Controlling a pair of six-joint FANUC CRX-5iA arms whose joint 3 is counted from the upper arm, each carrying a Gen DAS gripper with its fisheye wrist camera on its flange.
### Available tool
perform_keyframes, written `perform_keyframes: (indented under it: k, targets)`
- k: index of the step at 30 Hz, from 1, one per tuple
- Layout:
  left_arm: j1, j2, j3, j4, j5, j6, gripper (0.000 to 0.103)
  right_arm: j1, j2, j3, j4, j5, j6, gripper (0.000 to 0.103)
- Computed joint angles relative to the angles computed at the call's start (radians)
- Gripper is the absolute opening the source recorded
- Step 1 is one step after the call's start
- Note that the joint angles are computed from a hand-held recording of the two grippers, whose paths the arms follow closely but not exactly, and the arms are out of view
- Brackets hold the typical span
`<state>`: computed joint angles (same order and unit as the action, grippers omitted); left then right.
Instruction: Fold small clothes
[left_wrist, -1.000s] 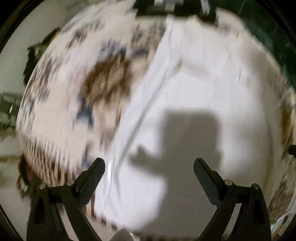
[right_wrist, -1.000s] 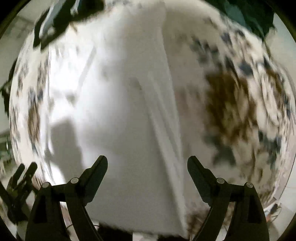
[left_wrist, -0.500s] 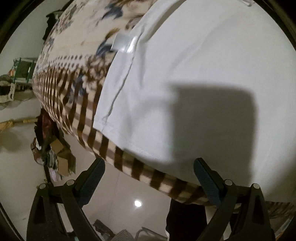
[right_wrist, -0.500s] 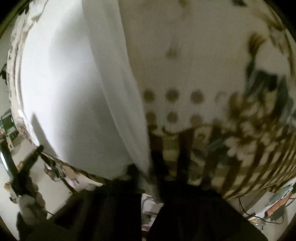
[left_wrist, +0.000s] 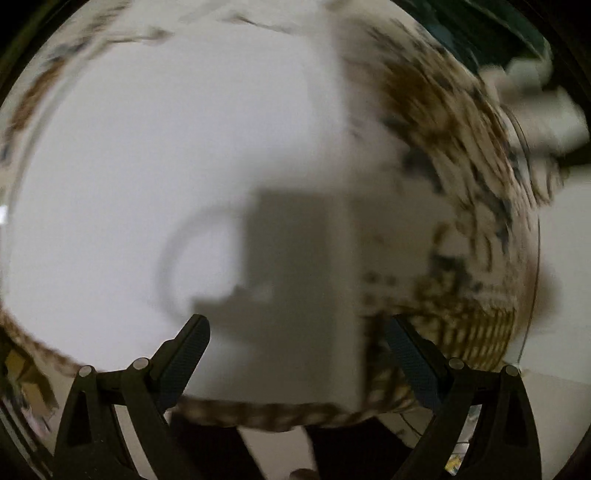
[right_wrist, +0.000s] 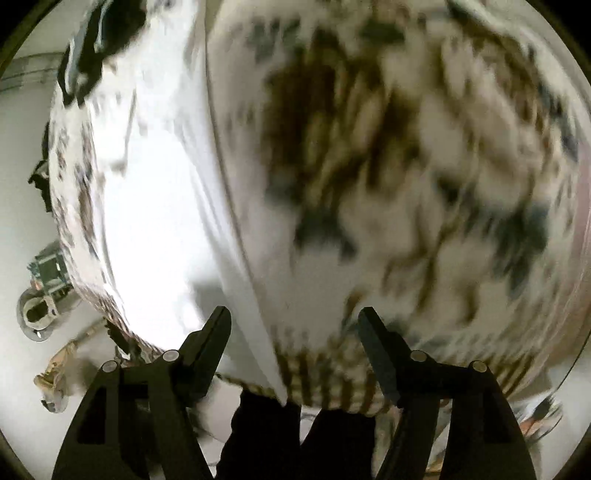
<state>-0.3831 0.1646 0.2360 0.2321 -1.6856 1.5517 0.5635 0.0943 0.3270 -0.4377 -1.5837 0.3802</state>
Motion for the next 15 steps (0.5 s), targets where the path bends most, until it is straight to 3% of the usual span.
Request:
perform_keyframes:
  k: [3,5,7,10,15]
  targets:
    - [-0.045,0.024,-0.045,0.044,0.039,-0.022,0.095,-0.118,0.061,0.090,0.000,-0.061,0.155,0.073]
    - [-0.061,0.031,-0.065,0.059,0.049,-0.016,0.068,-0.190,0.137,0.175,0.004,-0.088,0.241,0.073]
    - [-0.057,0.029,-0.088,0.064,0.071,-0.002,0.013,-0.247,0.210,0.237,-0.016,-0.067,0.309,0.073]
    - [-0.038,0.003,-0.116,0.071,0.124,0.004,0.003,-0.285,0.360,0.350,-0.047,0.040,0.328,0.073]
    - [-0.004,-0.027,-0.121,0.064,0.169,-0.012,0.001,-0.335,0.514,0.471,-0.108,0.201,0.320,0.071]
